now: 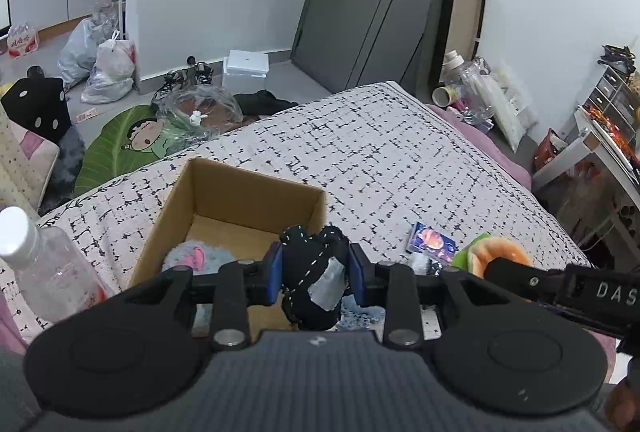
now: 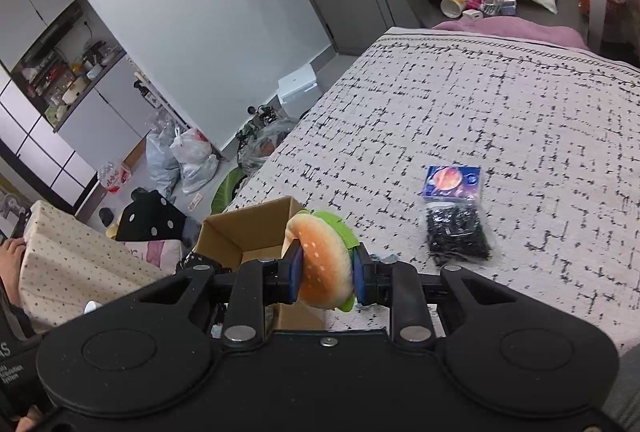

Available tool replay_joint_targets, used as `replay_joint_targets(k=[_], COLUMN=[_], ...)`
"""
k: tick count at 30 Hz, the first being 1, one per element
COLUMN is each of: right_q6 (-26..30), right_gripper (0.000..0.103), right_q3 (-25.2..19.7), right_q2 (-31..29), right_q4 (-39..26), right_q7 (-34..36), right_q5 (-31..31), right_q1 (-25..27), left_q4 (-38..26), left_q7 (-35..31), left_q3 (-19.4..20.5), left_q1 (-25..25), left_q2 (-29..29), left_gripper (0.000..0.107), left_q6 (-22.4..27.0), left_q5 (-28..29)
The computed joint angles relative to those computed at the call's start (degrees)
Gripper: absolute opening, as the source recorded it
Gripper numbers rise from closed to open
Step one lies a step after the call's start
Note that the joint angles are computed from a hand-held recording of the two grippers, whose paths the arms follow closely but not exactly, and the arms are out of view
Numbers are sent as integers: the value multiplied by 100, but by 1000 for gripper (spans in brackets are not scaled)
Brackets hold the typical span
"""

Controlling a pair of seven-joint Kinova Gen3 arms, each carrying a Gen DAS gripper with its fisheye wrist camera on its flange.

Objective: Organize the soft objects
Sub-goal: 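Carry the black felt piece and hamburger plush over the box with both tools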

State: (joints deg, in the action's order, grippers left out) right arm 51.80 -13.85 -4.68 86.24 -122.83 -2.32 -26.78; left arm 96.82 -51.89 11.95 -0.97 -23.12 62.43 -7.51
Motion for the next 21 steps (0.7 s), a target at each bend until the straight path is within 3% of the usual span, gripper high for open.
replay_joint_targets(k=[13, 21], right_q6=[-90, -78], right_gripper=[25, 25], right_q3=[-7, 66], right_q2=[693, 1007], right_q4=[-283, -382], right_q7=[-94, 1], right_q5=[-148, -397], right_q1=[-347, -460], left_q4=[205, 354], left_q7=[-313, -740], left_q3=[-470, -859], left_q1=[-132, -72], left_q2=[172, 332], left_gripper=[33, 35], left_q6=[-231, -197], left_q5=[105, 502])
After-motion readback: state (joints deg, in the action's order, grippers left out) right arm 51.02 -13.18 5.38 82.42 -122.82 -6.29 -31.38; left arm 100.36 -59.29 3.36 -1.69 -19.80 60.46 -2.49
